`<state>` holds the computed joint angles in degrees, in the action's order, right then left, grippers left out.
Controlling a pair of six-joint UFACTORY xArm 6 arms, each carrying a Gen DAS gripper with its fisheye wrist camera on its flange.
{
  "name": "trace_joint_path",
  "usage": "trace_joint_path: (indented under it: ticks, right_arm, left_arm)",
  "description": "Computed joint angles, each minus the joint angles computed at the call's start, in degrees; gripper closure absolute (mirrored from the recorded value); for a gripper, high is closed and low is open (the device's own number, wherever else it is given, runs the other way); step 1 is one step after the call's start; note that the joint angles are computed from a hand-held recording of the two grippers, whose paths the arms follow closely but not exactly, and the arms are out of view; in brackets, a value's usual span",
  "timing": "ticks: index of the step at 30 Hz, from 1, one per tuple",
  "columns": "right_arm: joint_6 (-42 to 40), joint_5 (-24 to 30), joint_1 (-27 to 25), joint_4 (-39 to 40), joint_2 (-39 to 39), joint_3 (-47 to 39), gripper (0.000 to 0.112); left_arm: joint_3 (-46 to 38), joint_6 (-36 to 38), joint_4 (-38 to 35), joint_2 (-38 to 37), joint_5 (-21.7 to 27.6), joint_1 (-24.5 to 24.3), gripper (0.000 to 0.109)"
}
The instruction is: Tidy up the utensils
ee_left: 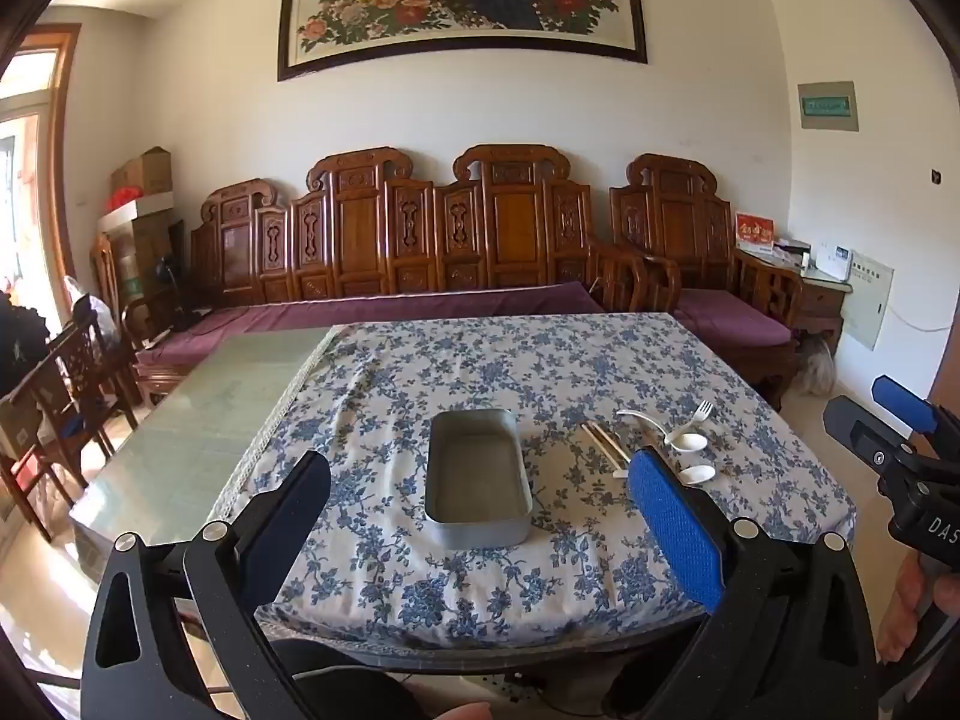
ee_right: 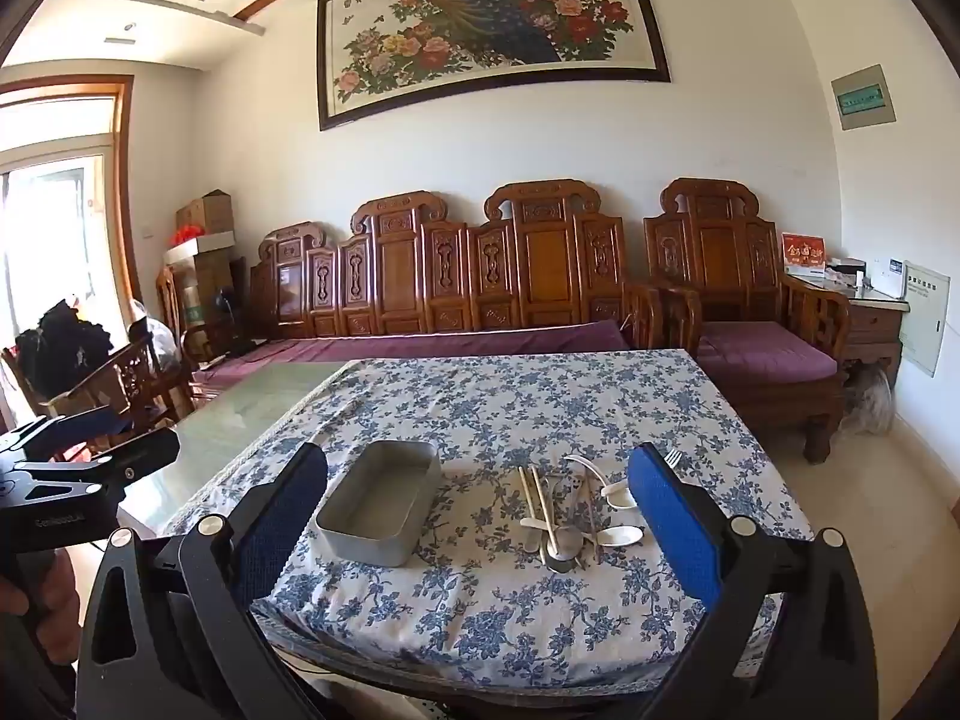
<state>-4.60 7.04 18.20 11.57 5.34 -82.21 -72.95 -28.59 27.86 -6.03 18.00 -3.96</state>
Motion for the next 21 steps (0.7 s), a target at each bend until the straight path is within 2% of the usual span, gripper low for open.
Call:
trace_joint_path:
  ticks: [7, 12, 21]
  right_arm:
    - [-0.45, -0.20, -0.06, 0.29, 0.02, -0.13, 0.012]
    - [2.54, -0.92, 0.41, -2.65, -0.20, 0.63, 0.012]
    - [0.63, -0.93, 0.41, -0.65, -0.38, 0.77, 0.012]
  left_arm:
    - [0.03, -0.06, -0.13, -0.06, -0.39, 0.19, 0.012]
    - [-0.47, 0.24, -0.35, 0.37, -0.30, 0.16, 0.012]
    - [-0.88, 0.29, -0.45, -0.52, 0.36, -0.14, 0.012]
